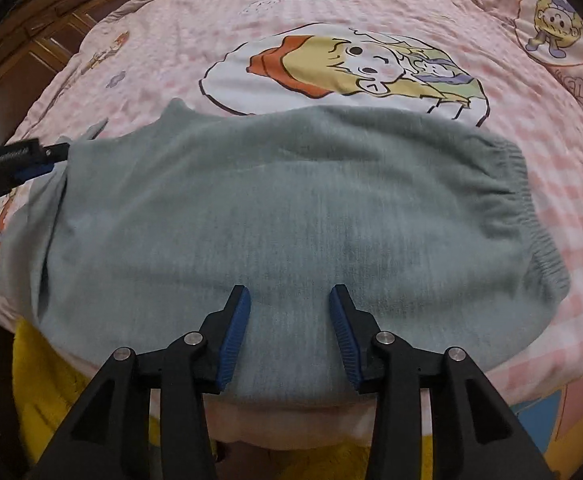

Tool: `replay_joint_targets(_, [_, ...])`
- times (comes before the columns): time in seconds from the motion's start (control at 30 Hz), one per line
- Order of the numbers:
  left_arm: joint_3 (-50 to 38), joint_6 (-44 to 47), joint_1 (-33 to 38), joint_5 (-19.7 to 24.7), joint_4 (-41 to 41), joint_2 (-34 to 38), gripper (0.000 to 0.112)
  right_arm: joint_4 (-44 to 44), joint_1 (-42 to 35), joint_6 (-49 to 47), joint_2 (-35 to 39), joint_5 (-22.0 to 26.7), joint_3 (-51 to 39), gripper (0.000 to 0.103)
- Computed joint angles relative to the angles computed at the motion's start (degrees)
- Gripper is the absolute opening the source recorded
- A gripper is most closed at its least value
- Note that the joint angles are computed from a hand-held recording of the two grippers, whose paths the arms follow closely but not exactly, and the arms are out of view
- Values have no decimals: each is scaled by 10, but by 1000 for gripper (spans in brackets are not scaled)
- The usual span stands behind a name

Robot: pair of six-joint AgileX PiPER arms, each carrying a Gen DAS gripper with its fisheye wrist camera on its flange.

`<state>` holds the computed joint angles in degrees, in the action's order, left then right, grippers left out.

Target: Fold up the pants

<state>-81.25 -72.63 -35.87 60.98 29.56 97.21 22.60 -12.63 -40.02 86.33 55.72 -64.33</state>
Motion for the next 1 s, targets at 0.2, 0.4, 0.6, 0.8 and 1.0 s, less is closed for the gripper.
replay_joint_targets(0.2, [-40,24,55,-26,-45,46,46,-10,4,12,22,22,-21,46])
replay_joint_targets(0.4, [-104,53,68,16,-51,109,33,-2,3,12,31,27,-29,48])
replay_joint_targets(0.6, [32,4,83,-95,-47,-7,3,32,-16,-15,30,32,-23,49])
replay_joint_targets(0.8, [135,-114,22,-34,55,-177,3,42,-24,-14,28,47,-31,49])
replay_joint_targets(1.0, [224,-221,-74,88,104,-333,3,66,-33,-2,20,79,-40,48])
